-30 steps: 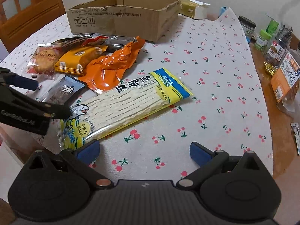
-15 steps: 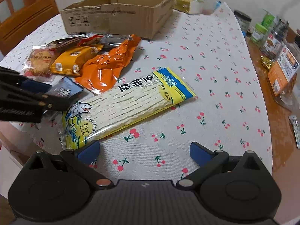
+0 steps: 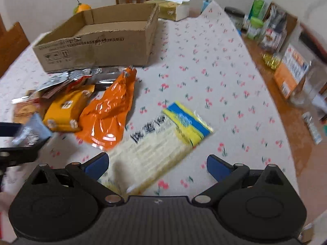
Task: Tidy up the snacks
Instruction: 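Grasp the yellow-and-blue fish-shred bag with the right tool while the left tool holds its packet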
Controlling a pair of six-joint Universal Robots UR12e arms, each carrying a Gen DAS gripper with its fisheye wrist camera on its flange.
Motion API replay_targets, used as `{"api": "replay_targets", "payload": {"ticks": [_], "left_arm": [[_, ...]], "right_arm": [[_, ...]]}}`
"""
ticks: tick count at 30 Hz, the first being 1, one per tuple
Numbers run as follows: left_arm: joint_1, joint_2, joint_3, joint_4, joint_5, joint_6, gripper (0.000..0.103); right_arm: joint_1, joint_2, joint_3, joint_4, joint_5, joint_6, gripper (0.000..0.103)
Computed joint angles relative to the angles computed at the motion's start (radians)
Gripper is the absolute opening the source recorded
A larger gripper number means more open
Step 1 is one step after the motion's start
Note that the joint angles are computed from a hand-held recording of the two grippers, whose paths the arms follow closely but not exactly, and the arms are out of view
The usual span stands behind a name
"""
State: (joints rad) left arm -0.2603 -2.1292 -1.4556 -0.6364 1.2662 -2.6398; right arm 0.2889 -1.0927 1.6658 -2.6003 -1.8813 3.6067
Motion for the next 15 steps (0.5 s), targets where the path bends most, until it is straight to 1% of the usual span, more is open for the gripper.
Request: {"api": "replay_targets", "payload": {"ticks": [4,8,9,13,15], "left_arm": [[0.013,-0.003,0.016,-0.012,-0.023,0.035,0.044],[0.020,-0.008,0.029,-0.025,-0.040,0.061,0.044],[0.021,-0.009,0.032,-0.029,-0.046,0.067,0.044],[0.025,-0.009,0.036,-0.039,-0.066,0.090,0.044],[0.027,-0.009,0.038,-0.039,-0.076,0.097,0.044]], "right_arm": [[0.032,0.048,-0.061,0.039,-0.086,-0.021,0.103],[0.054,0.078,-0.094,0.087,-0.151,-0.028,0.103],[0.057,0.077,-0.090,0.080,-0.164,-0.028,0.103],[0.058,0.052,-0.066,0.128,-0.184,0.012,0.103],[0.051,0.033,-0.042,0.134,-0.168,0.051,0.103]]}}
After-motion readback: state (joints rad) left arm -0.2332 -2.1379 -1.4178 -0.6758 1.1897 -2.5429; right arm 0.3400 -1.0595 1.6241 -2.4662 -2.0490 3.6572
